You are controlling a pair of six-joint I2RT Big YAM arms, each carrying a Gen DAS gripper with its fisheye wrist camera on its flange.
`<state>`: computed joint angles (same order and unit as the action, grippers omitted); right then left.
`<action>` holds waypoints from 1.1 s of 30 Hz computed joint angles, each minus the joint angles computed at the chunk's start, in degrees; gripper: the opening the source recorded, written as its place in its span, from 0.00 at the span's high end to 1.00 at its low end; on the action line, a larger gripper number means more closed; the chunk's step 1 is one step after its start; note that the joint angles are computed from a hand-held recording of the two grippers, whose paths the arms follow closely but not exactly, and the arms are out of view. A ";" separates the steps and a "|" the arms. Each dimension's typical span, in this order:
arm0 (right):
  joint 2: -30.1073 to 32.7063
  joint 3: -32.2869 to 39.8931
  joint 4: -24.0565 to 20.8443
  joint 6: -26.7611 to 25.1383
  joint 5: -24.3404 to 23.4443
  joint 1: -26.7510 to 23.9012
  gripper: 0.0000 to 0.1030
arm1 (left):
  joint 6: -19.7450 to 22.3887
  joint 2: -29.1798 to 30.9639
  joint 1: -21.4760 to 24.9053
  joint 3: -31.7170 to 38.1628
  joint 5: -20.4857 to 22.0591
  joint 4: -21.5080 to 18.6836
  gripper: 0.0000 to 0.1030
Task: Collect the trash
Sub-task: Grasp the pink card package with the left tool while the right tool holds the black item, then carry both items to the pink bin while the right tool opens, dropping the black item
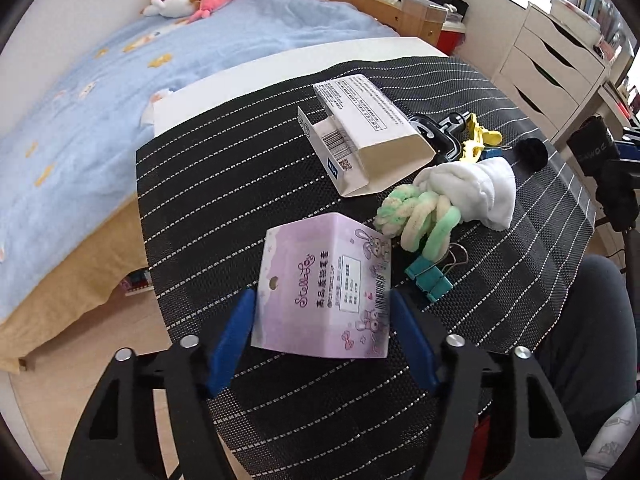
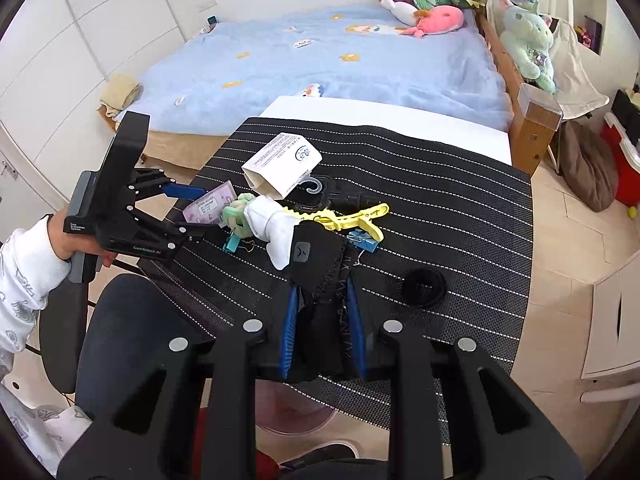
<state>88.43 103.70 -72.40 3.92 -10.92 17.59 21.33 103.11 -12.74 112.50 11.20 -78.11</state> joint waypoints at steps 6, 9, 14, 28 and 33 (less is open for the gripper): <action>-0.01 -0.33 0.46 0.19 -0.30 0.25 0.78 | -0.95 -0.61 0.23 -0.53 0.97 0.31 0.63; -0.20 -0.64 0.74 0.41 -0.30 0.29 0.78 | -1.99 -1.63 0.39 -1.84 1.34 1.59 0.66; -0.98 -1.53 1.56 1.05 -0.17 0.28 0.78 | -3.88 -3.66 0.79 -3.61 2.46 3.86 0.66; -5.76 -4.72 3.98 1.73 1.21 1.47 0.78 | -7.22 -13.33 -0.66 -9.24 6.43 8.97 0.66; -8.11 -5.87 4.29 1.65 2.09 2.75 0.78 | -7.55 -16.82 -1.83 -12.07 7.14 10.05 0.66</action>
